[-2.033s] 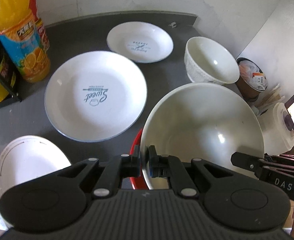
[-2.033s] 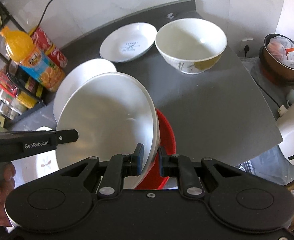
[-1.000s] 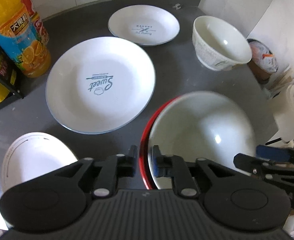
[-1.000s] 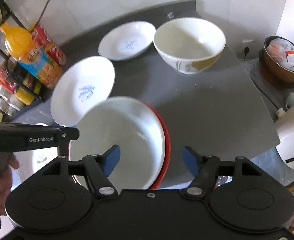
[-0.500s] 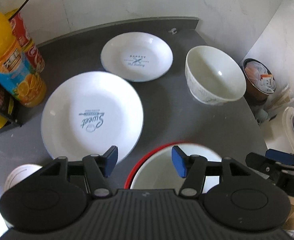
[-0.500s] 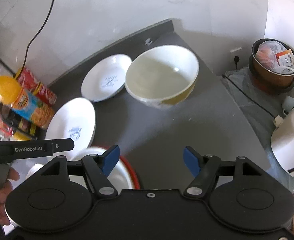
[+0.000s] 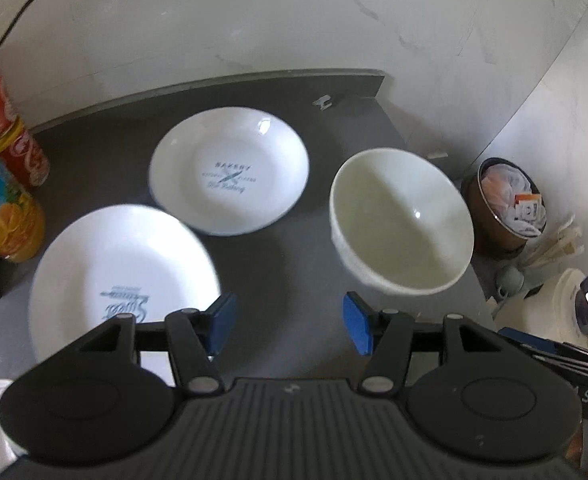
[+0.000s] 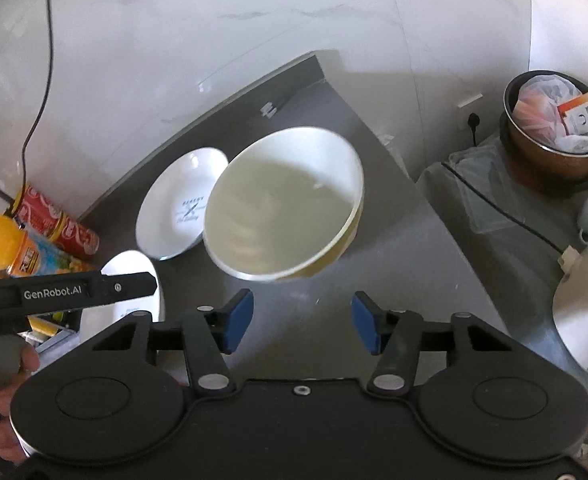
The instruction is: Organize plates and bowls
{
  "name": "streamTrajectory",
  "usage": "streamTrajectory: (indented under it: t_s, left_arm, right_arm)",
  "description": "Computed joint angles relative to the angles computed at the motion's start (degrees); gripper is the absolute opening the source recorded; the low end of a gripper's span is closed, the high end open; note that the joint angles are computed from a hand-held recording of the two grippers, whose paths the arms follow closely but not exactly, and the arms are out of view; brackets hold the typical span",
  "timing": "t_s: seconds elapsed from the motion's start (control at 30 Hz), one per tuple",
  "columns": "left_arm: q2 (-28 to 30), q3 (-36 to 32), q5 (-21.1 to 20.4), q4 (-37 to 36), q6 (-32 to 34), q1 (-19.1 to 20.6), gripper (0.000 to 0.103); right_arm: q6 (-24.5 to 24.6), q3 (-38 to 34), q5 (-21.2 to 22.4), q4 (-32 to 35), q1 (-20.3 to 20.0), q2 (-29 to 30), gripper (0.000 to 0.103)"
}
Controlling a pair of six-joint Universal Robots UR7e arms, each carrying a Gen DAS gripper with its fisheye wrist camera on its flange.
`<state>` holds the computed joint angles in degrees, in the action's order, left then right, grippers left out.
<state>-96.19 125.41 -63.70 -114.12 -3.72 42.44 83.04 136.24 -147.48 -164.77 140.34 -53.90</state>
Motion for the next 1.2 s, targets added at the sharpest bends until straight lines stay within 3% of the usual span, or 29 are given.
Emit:
streamTrajectory:
  t_s: [0.3,0.67,0.73,0.83,0.9,0.93,1.0,1.07,1.2]
  left_arm:
    - [7.07,-1.23,0.53,-3.75,-1.01,0.28,0.056]
    - [13.72,-1.71,0.9,-9.26,-1.63,0.67,0.052]
    - [14.77,-1.85,0.39,-9.92,-1.96,0.89,0.049]
    - [16.3,-2.04,1.01,-10.45,-3.71,1.04,0.048]
    - [17.23,-1.58,1.9,-11.71,-4.34,0.74,0.041]
    - [17.83,-1.4,2.67,-11.95,-4.52,0.64,0.036]
    - [18.79,-1.46,2.82,-11.55,-5.65,1.03,0.014]
    - [19.33,-1.59,1.55,-11.3,-6.45,1.88,0.005]
    - [18.47,-0.78,2.07,-11.53,-7.47,1.55,0.005]
  right_arm:
    - [-7.41,3.68,-0.05,-12.0,-5.06,-0.04,0.05]
    - [-13.53,5.53,2.11,-21.8,-9.54,1.39,0.044]
    - [-12.83,5.42,2.34,-20.59,-10.36,1.25,0.044]
    - [-11.37,5.19,3.33,-18.57,-12.02,1.15,0.032]
    - [-13.26,5.88,4.33,-23.84,-12.98,2.62,0.026]
    - [-14.21,5.73,4.48,-24.65,-13.02,2.87,0.017]
    - [-13.47,4.22,2.88,-19.42,-12.27,2.5,0.016]
    - [-13.31,3.63,1.96,-17.85,-11.62,2.77,0.016]
    - [-13.39,3.78,2.1,-18.16,-10.18,2.85,0.016]
